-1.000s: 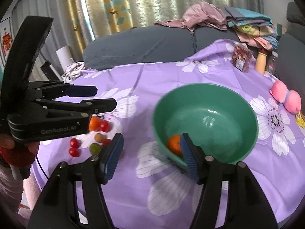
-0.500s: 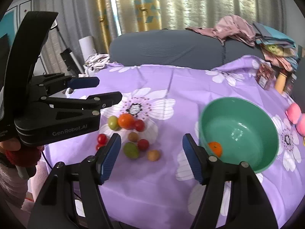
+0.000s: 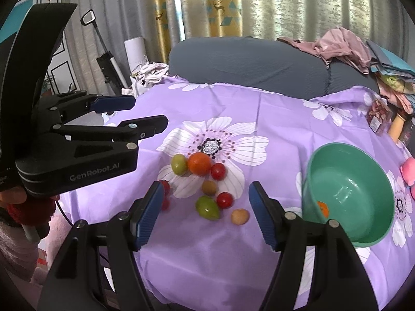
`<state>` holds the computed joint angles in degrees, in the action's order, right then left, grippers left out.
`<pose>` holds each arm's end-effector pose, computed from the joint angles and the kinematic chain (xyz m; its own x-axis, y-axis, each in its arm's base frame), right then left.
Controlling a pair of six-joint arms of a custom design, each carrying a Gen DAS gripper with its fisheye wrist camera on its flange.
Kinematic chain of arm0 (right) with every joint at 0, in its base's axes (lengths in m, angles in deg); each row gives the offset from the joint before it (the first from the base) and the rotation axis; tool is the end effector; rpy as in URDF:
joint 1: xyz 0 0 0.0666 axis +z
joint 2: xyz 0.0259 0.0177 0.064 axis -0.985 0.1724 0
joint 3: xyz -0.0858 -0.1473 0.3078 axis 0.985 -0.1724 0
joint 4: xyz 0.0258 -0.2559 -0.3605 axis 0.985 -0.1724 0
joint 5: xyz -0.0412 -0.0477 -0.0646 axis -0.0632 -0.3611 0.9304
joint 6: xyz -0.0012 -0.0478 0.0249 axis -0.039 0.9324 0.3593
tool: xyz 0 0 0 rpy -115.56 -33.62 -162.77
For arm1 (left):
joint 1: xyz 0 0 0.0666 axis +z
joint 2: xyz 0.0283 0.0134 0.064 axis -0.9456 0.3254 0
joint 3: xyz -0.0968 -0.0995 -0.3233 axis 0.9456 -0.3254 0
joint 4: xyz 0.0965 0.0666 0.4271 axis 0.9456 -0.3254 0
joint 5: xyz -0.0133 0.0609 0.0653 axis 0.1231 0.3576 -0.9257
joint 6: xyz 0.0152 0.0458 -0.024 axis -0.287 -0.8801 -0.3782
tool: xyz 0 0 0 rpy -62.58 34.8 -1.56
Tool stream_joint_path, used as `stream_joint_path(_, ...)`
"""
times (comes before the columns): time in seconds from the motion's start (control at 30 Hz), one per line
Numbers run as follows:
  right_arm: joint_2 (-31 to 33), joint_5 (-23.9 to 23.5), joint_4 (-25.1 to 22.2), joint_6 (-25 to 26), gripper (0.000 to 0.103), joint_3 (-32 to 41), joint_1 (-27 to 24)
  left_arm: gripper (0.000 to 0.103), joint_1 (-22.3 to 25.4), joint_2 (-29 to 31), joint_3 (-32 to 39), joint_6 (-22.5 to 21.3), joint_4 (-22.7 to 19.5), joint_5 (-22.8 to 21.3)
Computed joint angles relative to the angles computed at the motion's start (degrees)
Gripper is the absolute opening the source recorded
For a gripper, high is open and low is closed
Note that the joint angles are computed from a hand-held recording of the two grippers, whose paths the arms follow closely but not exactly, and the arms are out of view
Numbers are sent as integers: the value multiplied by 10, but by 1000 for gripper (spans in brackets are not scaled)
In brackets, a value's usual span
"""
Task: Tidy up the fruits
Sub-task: 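Withdraw the left tool from the bowl back to the fruit cluster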
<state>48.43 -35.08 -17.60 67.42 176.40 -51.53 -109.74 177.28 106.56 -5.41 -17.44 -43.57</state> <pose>0.5676 0.3244 0.4015 -0.4098 -0.5504 -0.7274 -0.8439 0.5315 0.0733 0.4886 -0.3605 0.4206 -0.6549 -0.1351 -0.7435 -0.3588 0.9215 0.1485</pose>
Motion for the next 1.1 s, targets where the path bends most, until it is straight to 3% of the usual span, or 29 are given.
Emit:
stream_joint_path(0.13, 12, 8, -20, 0, 69, 8, 7, 57, 13, -39, -58, 8, 44, 68)
stream_joint_path(0.4, 33, 7, -51, 4, 69, 16, 15, 57, 41, -112, -176, 84, 95, 190)
stream_joint_path(0.57, 51, 2, -75, 11, 69, 23, 21, 57, 43, -134, -223, 99, 126, 227)
stream_joint_path(0.77, 70, -19, -103, 35, 68, 26, 31, 57, 45, -160, -269, 79, 181, 250)
stream_joint_path(1.1, 130, -45, -129, 48, 57, 86, 54, 57, 60, -158, -283, 32, 207, 270)
